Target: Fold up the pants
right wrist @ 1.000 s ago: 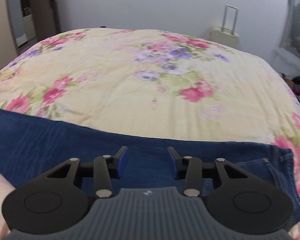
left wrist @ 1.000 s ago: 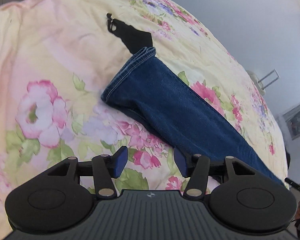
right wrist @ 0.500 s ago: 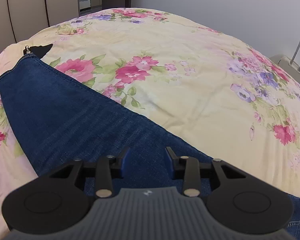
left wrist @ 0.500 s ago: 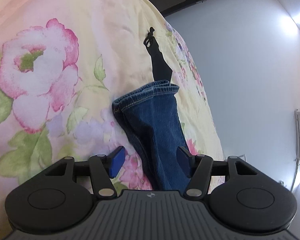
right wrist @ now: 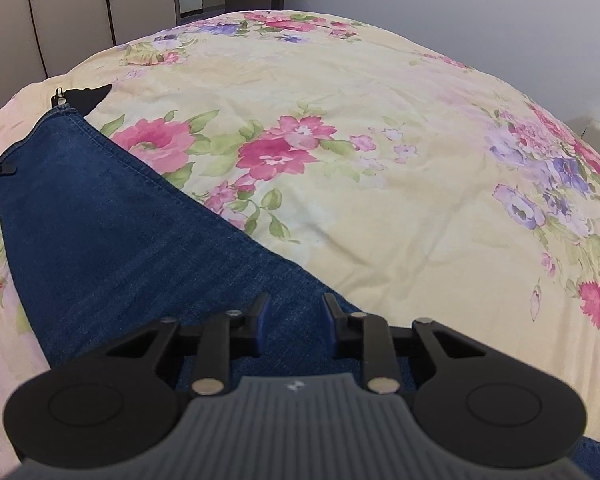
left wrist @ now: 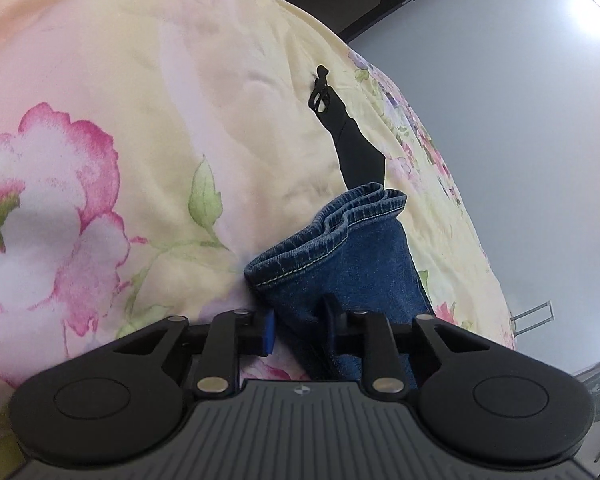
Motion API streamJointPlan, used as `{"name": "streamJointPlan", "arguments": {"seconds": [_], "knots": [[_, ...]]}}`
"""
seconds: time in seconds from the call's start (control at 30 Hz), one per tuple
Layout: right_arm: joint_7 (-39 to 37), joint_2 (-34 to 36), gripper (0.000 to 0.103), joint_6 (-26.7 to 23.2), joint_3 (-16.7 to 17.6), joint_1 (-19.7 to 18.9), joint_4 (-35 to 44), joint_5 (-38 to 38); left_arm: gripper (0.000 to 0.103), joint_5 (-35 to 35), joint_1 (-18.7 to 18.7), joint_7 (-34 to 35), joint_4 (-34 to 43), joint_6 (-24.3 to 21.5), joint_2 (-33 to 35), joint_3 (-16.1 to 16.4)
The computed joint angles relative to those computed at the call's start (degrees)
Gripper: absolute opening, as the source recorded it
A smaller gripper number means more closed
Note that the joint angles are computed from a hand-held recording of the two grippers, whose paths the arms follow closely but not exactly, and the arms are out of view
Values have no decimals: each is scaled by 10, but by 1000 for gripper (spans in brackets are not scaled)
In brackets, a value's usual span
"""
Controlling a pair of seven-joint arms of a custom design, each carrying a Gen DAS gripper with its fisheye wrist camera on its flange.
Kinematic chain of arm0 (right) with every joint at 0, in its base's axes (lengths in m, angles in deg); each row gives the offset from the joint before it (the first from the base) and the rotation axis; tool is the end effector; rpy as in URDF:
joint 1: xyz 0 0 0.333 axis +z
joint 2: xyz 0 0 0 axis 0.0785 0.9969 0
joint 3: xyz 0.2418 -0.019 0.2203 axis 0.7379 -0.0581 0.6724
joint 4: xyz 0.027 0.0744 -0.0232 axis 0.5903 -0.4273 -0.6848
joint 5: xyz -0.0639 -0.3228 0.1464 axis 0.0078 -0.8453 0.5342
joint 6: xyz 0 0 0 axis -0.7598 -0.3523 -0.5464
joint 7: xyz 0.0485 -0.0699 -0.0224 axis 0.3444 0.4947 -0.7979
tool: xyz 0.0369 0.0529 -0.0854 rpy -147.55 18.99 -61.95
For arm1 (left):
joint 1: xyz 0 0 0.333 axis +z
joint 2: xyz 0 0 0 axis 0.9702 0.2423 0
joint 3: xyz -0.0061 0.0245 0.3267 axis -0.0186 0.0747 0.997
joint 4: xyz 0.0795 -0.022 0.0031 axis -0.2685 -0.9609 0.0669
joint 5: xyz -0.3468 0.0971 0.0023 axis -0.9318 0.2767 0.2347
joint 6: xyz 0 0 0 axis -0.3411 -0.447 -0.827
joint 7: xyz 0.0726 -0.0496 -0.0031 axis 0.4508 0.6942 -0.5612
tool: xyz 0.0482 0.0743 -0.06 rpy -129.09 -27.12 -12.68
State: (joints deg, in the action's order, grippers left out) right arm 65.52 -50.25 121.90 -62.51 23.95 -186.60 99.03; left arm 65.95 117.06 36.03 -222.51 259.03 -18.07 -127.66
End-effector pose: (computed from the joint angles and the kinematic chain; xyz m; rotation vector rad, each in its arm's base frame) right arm 0.5022 0.2224 0.5332 -2.2124 1.2460 -0.3822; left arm 0.3973 -0.2365 0.4484 -2.5231 0.8813 -1.3280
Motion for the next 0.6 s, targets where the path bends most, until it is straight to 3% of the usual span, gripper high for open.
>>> {"name": "streamJointPlan", "arguments": {"seconds": [0.13,0.3,0.43,0.53,0.6], "knots": [[-53,29,20,-13,3,4,32,68,20,23,-29,5,22,-64,-19,28],[51,81,0,-38,6,11,62,-61,7,63,-66,-1,52,-108,-36,73],[92,102,0,-40,7,10,68,-78,6,106,-77,7,110,-166,-42,91],[100,75,2,-36,9,4,53,-64,5,148,-76,20,170,-206,-43,88],[91,34,3,-31,8,-3,22,-29,5,193,-46,30,233,-245,-38,52]]}}
